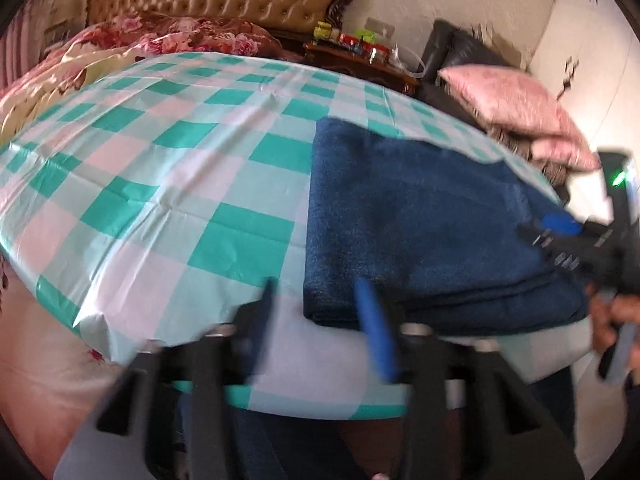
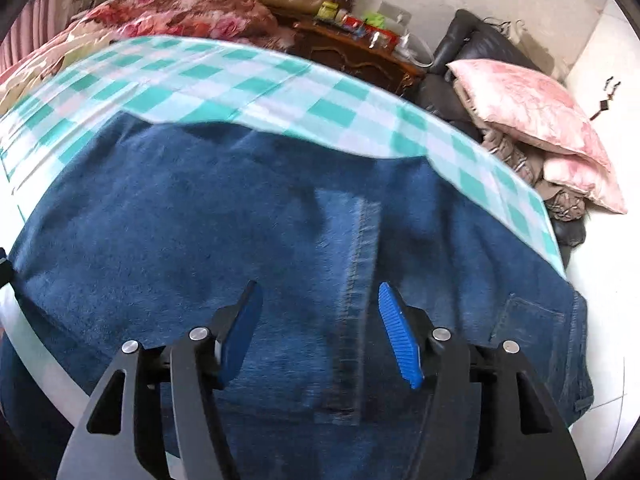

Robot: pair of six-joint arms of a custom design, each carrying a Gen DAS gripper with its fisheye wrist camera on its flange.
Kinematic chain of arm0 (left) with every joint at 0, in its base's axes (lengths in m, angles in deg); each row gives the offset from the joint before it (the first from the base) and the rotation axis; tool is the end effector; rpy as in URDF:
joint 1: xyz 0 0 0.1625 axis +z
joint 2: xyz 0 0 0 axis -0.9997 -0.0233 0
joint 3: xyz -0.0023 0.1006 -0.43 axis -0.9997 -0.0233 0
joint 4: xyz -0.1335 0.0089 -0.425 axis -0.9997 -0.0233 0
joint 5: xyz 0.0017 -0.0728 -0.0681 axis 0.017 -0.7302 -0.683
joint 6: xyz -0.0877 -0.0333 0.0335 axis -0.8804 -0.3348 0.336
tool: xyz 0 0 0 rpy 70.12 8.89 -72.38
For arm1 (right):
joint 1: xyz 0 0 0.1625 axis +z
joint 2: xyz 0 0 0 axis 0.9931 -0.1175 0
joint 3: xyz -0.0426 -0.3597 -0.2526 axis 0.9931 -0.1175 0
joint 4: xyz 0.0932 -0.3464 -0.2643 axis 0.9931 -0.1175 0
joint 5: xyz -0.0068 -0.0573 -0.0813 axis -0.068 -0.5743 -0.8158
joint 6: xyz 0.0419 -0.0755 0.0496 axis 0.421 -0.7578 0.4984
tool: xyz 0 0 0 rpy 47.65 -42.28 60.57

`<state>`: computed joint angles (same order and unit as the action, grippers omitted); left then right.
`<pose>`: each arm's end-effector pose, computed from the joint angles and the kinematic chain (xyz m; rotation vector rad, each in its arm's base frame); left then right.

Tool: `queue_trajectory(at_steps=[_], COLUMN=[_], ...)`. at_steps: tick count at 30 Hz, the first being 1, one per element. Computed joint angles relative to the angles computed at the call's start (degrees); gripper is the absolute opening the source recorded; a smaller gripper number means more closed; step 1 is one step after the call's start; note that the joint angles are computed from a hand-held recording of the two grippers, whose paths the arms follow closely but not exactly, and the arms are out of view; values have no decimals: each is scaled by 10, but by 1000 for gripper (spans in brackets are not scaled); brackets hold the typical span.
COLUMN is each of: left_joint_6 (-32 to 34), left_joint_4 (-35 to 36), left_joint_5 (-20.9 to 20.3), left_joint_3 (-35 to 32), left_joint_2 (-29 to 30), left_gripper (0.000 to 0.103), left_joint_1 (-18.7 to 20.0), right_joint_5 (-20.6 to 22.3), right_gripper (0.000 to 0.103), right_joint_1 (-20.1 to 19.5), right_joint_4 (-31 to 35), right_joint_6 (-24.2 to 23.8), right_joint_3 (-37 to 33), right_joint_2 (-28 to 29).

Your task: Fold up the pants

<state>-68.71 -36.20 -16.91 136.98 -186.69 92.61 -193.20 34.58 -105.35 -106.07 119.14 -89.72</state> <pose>-0.1760 -0.2171 0.1910 -0.2524 2.2363 -1.1550 0.3062 -0.4419 0.0987 1.0739 -2.0797 0.3754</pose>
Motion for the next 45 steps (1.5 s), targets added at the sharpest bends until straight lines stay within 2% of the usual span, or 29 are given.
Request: queue_trajectory(at_steps=[1, 4, 7, 9, 11, 14, 16, 19, 21, 24, 28, 29, 31, 35, 36, 39, 41, 42, 44, 45], left_joint_6=[-11, 21, 47, 33, 10, 26, -7, -55, -79, -49, 57, 62, 31, 0, -6, 3, 9, 9, 4, 10], left_joint_4=[16, 28, 5, 1, 9, 10, 32, 88, 114, 119, 49, 53, 96, 116, 114, 40, 4, -11, -25, -35], left_joint_5=[0, -22, -36, -29, -18, -17, -24, -69, -86, -66, -29, -29, -52, -67, -58, 6, 30, 38, 35, 26], left_joint_3=[-2, -16, -17, -17, -22, -36, -34, -44, -39, -46, -51, -58, -73, -66, -66, -30, -16, -10, -10, -12], left_joint_2=[2, 57, 92, 98, 108, 141, 123, 119, 89, 86, 125, 143, 164, 120, 114, 32, 4, -9, -9, -3], left_gripper=[69, 69, 69, 69, 69, 65, 63, 62, 60, 61, 62, 63, 63, 63, 61, 61, 61, 59, 48, 37], left_joint_1=[-12, -24, -28, -30, -25, 1, 2, 14, -1, -23, 9, 20, 37, 14, 9, -11, -8, -6, 16, 34], right_joint_5=[-6, 11, 21, 20, 18, 17, 21, 26, 28, 27, 26, 27, 28, 29, 30, 33, 36, 36, 36, 36], right_gripper=[59, 64, 67, 69, 70, 70, 70, 73, 74, 74, 74, 75, 75, 76, 76, 77, 77, 78, 79, 80], right_joint_1=[-4, -17, -23, -24, -23, -22, -24, -28, -30, -30, -29, -29, -30, -31, -31, -34, -35, -35, -35, -36], right_joint_4=[11, 34, 55, 56, 52, 46, 53, 54, 52, 43, 44, 43, 43, 38, 36, 41, 43, 44, 43, 41], right_joint_6=[14, 50, 63, 64, 61, 55, 57, 56, 55, 49, 49, 48, 45, 40, 39, 44, 44, 45, 45, 45], right_joint_3=[-3, -2, -5, -5, -5, -4, -5, -6, -5, -4, -4, -4, -4, -3, -3, -3, -3, -3, -4, -4], right_joint_2=[3, -7, -14, -14, -12, -11, -13, -15, -15, -14, -13, -14, -14, -14, -13, -15, -17, -17, -16, -16])
